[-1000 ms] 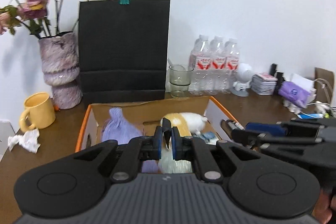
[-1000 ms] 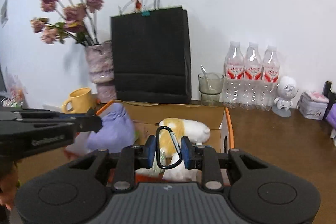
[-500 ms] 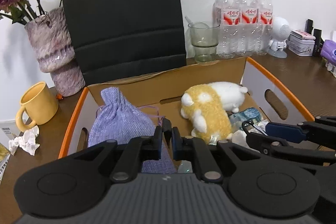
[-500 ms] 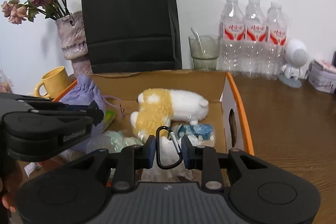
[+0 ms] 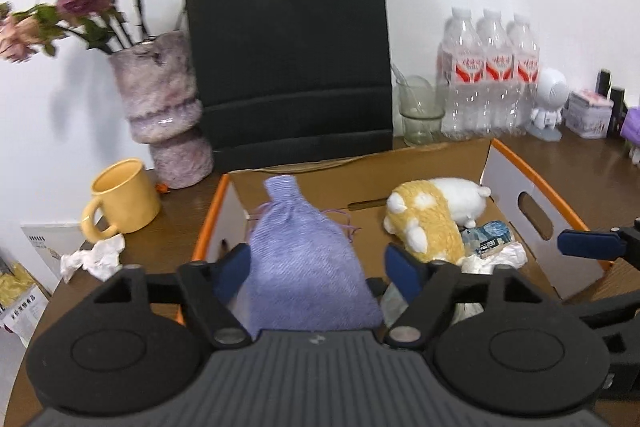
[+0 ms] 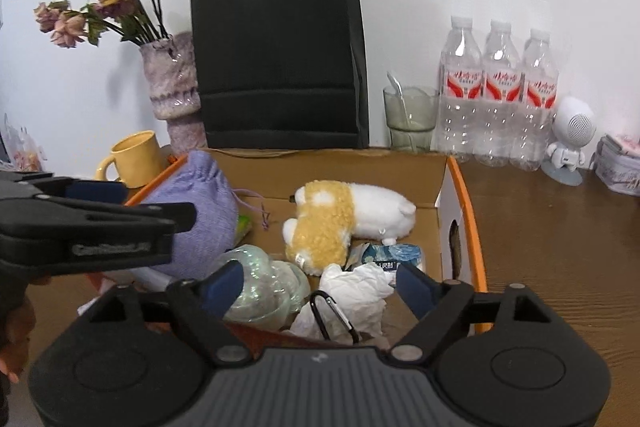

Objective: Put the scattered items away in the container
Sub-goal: 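Carry the packet and hair clip into the box and open both tools, then grasp the clear plastic wrapper with the left tool while the right tool approaches the yellow sponge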

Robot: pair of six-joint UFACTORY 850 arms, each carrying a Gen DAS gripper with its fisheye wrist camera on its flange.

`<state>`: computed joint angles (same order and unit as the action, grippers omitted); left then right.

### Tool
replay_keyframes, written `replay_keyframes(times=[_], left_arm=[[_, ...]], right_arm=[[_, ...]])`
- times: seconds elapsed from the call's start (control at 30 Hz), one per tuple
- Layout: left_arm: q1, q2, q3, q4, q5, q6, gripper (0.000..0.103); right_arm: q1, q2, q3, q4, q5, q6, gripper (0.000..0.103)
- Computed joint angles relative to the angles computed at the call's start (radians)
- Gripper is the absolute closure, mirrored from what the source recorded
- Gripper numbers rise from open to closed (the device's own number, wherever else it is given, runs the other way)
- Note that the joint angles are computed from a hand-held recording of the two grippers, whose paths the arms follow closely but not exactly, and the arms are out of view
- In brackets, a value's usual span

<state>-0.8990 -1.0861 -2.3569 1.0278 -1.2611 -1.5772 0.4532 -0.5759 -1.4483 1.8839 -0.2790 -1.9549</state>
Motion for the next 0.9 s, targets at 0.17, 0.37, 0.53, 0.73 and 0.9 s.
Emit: replay_keyframes(times=[0.17,0.37,0.53,0.73,0.9], left_arm=[[-0.040,0.153,0.259,0.091,0.045,-0.206,0.000],[-0.094,0.294,0.496,0.166,0.080,-0.430,0.000],[-0.139,0.367,0.634,0.186,0.074,-0.558,0.000],[-0.201,0.408,0.741,0.171,0.027,-0.661,0.000],[-0.237,0.418,0.787,0.164,0.012,-0.707,0.000]], right_arm=[[0.002,0.084,0.102,0.173,-0.026,-0.188,0.011],[0.004,0.204,0.252,0.343,-0.077,-0.390,0.000],[0.010,0.284,0.363,0.386,-0.083,-0.431,0.000],[0.023,0.359,0.484,0.475,-0.077,-0.521,0.000],[0.027,0.387,0.548,0.527,-0.053,-0.559,0.000]])
